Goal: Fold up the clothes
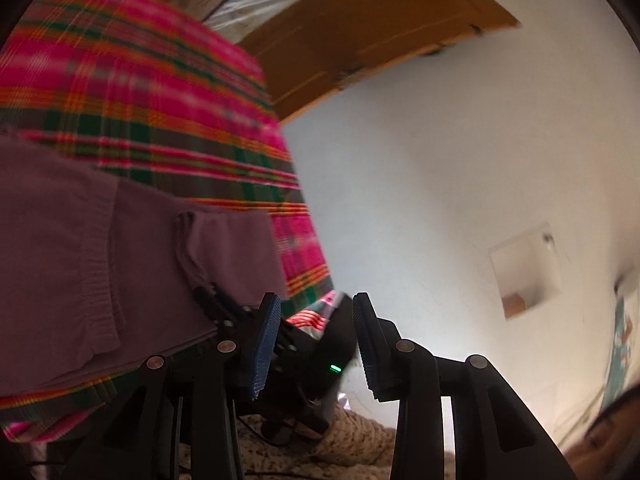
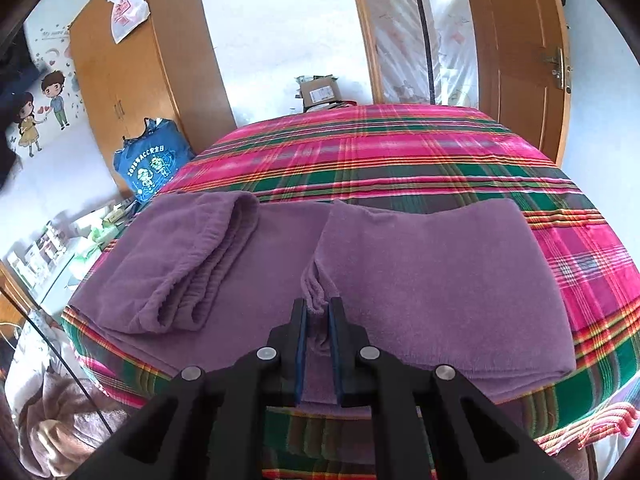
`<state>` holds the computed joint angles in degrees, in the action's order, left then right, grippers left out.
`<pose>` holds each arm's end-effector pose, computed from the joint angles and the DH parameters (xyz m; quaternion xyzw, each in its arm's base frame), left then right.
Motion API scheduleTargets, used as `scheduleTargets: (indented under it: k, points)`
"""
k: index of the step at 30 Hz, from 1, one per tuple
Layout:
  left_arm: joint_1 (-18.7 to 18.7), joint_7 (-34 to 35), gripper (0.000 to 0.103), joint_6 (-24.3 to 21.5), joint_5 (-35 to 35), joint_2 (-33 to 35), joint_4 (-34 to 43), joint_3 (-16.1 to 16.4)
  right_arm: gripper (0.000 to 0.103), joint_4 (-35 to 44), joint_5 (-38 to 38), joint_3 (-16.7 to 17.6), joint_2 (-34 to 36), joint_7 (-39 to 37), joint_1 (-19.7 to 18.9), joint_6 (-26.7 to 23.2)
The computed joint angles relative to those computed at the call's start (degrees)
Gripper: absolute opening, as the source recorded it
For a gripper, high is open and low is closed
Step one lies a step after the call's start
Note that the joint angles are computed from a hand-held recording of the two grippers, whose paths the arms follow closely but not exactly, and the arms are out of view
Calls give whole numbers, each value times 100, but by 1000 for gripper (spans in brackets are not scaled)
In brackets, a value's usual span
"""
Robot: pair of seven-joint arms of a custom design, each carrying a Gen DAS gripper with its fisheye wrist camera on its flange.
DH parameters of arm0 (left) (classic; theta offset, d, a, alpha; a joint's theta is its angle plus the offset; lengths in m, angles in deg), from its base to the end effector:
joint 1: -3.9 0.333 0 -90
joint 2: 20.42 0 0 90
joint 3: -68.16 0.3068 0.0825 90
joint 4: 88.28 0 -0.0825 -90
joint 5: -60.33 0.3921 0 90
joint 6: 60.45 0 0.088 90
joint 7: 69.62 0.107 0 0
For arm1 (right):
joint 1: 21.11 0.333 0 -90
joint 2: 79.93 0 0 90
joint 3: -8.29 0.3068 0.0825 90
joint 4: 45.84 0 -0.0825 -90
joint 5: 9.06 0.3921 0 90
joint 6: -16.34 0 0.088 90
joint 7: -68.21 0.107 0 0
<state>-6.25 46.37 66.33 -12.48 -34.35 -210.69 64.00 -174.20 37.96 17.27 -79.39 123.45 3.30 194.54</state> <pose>0.5041 -0.1639 0.5518 0.5854 -0.6093 0.4847 0.2262 0.5050 0.2586 0.4330 -0.7504 0.5089 -0.1489 0.3946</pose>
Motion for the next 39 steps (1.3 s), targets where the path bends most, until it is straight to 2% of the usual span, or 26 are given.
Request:
scheduleTargets:
  k: [3, 9, 12, 16, 17, 18, 20, 22, 27, 29, 32, 33, 36, 39]
  points:
    - [30, -146, 39, 176, 33, 258, 85, -55, 11, 103, 362, 46, 41, -390, 18, 73]
    - [105, -241, 39, 312, 65, 445, 105, -154, 11, 231, 428, 107, 167, -413, -64, -63]
    - [105, -336, 39, 398, 189, 525, 113, -195, 11, 230, 79, 90, 223, -110, -99, -192]
    - [120, -457, 39, 396, 237, 707, 192, -243, 12, 270, 293, 141, 205, -336, -184, -379]
    - [126, -507, 39, 404, 280, 748, 220, -262, 15, 297, 411, 145, 194, -476, -206, -522]
    - [120, -505, 39, 526, 338, 748, 208, -302, 20, 323, 543, 134, 163, -651, -229, -692]
    - [86, -514, 39, 845, 499, 744, 176, -386, 26, 354, 843, 76, 50, -1084, -264, -1121]
    - [28, -538, 39, 1096, 651, 790, 191, -445, 26, 283, 1186, -18, -137, -1528, -241, -1253]
    - [-63, -510, 39, 1077, 755, 1183, 495, -545, 27, 91, 2119, -337, -556, -2462, -118, -1090]
    - [-64, -528, 39, 961, 810, 1392, 688, -601, 31, 24, 1809, -368, -528, -2029, -163, -506]
    - [-44, -555, 39, 920, 803, 1662, 925, -709, 31, -54, 259, -430, -317, -259, -433, -181]
    - [-48, -607, 39, 947, 895, 1714, 969, -754, 31, -81, -357, -445, -245, 414, -556, -104]
    - [-22, -690, 39, 827, 1106, 1833, 1034, -832, 31, 32, -1087, -521, 13, 1247, -649, -73]
    - [48, -779, 39, 596, 1120, 1904, 1033, -863, 31, 79, -1663, -503, 202, 1753, -745, -113]
